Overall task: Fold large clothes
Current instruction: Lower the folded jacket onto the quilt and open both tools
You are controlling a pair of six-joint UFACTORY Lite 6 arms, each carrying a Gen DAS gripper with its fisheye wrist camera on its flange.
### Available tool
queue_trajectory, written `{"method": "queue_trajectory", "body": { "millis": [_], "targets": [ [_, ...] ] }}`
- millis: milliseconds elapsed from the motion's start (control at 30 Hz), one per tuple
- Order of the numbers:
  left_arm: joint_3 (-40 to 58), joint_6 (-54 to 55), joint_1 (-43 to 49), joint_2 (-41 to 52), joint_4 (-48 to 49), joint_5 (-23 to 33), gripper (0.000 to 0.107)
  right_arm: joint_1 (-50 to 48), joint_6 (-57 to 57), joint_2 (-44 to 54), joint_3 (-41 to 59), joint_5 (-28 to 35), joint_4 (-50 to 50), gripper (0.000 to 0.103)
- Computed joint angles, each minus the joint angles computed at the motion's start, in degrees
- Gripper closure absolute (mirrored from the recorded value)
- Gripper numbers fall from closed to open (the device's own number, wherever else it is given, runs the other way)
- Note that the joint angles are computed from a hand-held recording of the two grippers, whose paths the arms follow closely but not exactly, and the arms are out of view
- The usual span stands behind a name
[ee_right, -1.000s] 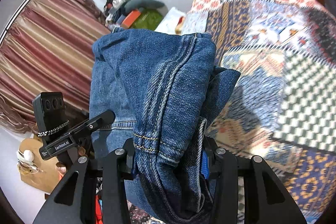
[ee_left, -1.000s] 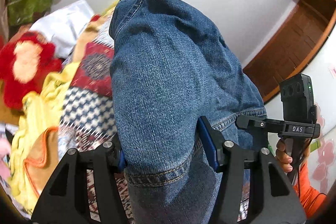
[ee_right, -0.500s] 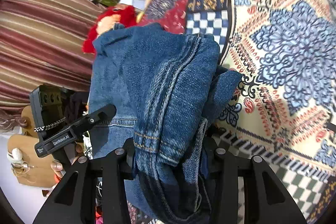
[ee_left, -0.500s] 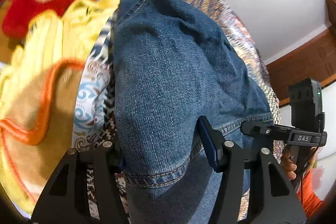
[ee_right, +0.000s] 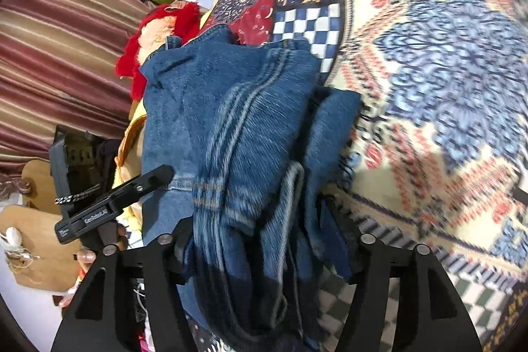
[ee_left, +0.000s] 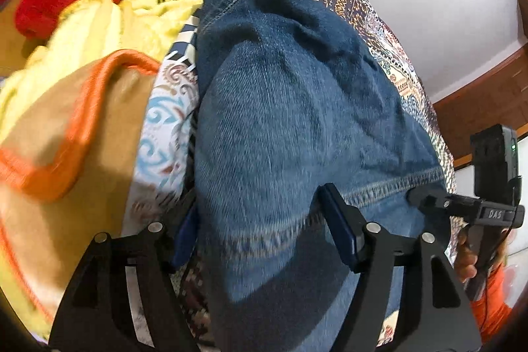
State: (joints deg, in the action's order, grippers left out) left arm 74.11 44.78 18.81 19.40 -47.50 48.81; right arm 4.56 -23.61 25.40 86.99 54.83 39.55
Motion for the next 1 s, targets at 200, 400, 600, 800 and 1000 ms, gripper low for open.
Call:
{"method": "queue_trajectory", "body": {
  "millis": [200, 400, 600, 800, 1000],
  "targets": [
    [-11.6, 0.7, 1.1, -12.7, 4.9, -3.1, 0.038, -1.8, -1.0, -9.4, -7.4, 0.0, -4.0, 0.041],
    [-23.0, 0.7, 1.9, -26.3, 8.7, -2.4, 0.038, 1.7, 3.1, -23.0, -16.0, -2.1, -13.4, 0.041],
    [-26.9, -7.7, -2.1, -40.7, 15.8, -2.5, 0.038, 5.5, 5.6, -38.5, -20.8, -2.3, -16.9, 0.041],
    [-19.3, -12.6, -1.8, -54.5, 15.8, 3.6, 0.038, 8.2, 9.5, -50.5, -16.1, -0.8, -17.2, 0.041],
    [-9.5, -12.5, 3.4, -64.4, 9.6, 10.7, 0.038, 13.7, 18.8, -57.5, -7.8, -0.8, -21.3, 0.041]
  ]
}}
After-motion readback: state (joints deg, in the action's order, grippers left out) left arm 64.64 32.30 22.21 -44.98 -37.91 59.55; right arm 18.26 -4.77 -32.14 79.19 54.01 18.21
